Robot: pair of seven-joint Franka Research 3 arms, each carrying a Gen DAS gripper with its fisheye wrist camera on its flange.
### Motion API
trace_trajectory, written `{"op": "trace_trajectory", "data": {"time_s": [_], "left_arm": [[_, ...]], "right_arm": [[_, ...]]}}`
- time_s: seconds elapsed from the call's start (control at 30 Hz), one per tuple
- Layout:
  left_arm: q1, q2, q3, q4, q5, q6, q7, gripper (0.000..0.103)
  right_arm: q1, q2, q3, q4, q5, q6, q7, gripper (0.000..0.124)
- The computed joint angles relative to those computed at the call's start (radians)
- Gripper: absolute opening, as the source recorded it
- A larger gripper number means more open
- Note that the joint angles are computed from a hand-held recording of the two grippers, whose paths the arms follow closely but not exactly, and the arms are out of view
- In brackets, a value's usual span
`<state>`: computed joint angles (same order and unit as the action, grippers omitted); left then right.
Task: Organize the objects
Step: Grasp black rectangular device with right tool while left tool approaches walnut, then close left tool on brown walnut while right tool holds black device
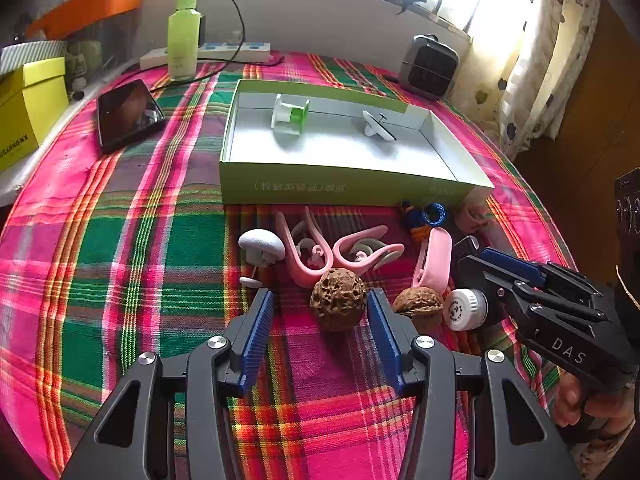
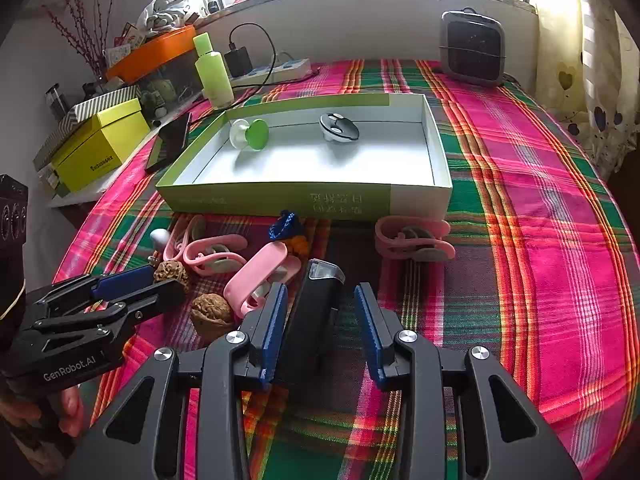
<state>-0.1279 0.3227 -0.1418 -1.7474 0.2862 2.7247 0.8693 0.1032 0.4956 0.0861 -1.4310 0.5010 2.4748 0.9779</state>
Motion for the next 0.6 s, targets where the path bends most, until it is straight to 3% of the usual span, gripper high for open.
{"op": "trace_trajectory", "data": {"time_s": [0.1,0.6], "left_arm": [[-0.007,0.000,0.007,0.003,0.015,-0.004,-0.012,0.046],[-0.019,0.022,0.008,0.032,0.040,-0.012,-0.010,0.027]], "right_arm": [[0.004,0.003,-0.004,0.002,-0.011,0.002,0.004,0.026],[-0.005,-0.010,-0.005,-0.017,-0.008,0.011,-0.011,0.026]]}}
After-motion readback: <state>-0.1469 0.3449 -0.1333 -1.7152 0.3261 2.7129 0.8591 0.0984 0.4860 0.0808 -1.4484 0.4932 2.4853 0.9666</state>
